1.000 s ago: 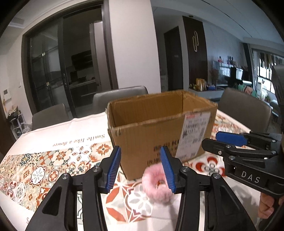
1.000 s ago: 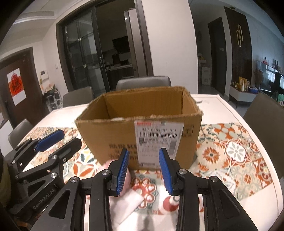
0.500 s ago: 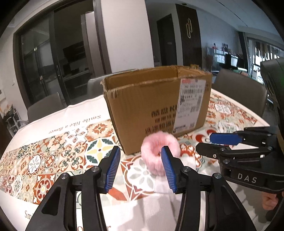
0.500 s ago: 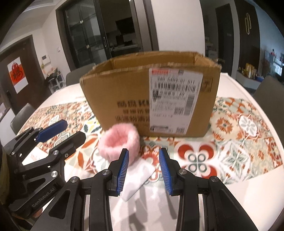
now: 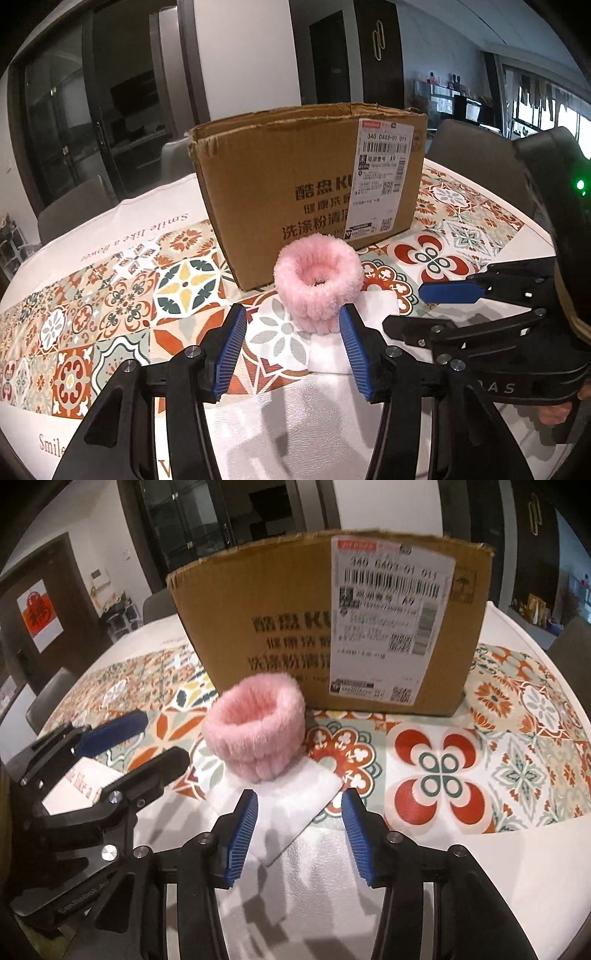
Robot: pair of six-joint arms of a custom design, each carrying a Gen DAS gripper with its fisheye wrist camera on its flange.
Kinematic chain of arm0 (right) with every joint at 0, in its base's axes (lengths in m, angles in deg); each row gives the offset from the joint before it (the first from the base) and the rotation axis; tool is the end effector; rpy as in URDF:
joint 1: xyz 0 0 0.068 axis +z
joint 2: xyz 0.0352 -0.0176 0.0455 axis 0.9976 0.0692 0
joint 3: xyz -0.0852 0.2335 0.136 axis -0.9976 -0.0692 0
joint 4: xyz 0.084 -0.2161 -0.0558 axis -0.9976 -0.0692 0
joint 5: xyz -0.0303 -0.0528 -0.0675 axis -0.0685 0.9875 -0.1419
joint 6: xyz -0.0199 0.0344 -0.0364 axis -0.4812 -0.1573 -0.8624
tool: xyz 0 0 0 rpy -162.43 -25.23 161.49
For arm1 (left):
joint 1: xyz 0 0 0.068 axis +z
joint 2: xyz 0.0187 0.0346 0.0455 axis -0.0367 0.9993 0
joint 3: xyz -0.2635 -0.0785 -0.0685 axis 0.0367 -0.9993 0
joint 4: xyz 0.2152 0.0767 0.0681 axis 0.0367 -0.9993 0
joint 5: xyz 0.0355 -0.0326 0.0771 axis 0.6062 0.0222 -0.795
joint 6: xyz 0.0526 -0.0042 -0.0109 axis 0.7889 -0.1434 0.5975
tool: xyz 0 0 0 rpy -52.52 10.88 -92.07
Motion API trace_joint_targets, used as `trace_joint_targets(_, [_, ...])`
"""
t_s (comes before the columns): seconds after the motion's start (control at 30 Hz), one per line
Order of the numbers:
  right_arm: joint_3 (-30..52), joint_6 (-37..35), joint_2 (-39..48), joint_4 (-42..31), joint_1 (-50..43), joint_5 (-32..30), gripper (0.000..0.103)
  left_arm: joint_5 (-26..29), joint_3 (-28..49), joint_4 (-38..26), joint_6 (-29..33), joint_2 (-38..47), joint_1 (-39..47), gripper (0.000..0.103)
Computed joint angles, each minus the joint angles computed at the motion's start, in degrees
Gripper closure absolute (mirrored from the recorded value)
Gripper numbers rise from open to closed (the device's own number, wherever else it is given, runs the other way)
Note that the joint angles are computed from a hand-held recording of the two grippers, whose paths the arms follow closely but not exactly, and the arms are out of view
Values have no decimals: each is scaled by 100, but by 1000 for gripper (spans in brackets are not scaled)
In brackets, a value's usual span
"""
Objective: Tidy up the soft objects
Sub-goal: 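Move both tools back toward the pink wristband and white tissue, then grasp the pink fuzzy wristband with the left tool while the right tool grasps the white tissue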
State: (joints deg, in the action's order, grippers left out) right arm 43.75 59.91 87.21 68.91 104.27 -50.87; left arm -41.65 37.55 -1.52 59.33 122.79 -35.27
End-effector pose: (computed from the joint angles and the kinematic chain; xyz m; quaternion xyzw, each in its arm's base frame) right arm 0.3053 0.1143 0.0767 -0.3107 0.8894 0.1894 0.2768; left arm 0.2282 -0.1268 0.0837 -0.0267 0.9068 0.0636 0.4159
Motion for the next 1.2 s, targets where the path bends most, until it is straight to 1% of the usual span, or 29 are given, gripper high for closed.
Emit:
trace_joint_targets(0.1, [204,-76,178,-238,66,3,53,154,27,92,102,94,91,51])
trace_joint_targets(0.3, [408,-436,451,-323,208,210,53,483,63,324,355,332,276,51])
trace_joint_targets(0.43, [494,-569,519,-279,360,403,53,606,117,459,617,463,366,51])
trace_joint_targets(0.53, [559,-644,579,-227,453,542,53,890,149,569,803,542,529,51])
trace_joint_targets(0.7, [689,-742,635,-264,465,591,53,1091,222,707,1192,631,659,51])
trace_joint_targets(0.9, [914,-776,753,-408,397,474,53,1313,424,678,1533,704,782,52])
trace_joint_targets(0.97, [928,-777,776,-380,354,437,55,1380,451,729,1590,751,803,53])
trace_joint_targets(1.1, [909,-781,801,-289,315,384,59,1524,550,756,1539,893,859,59])
trace_joint_targets(1.2, [853,-858,782,-252,238,264,67,1535,551,875,1439,1000,867,61])
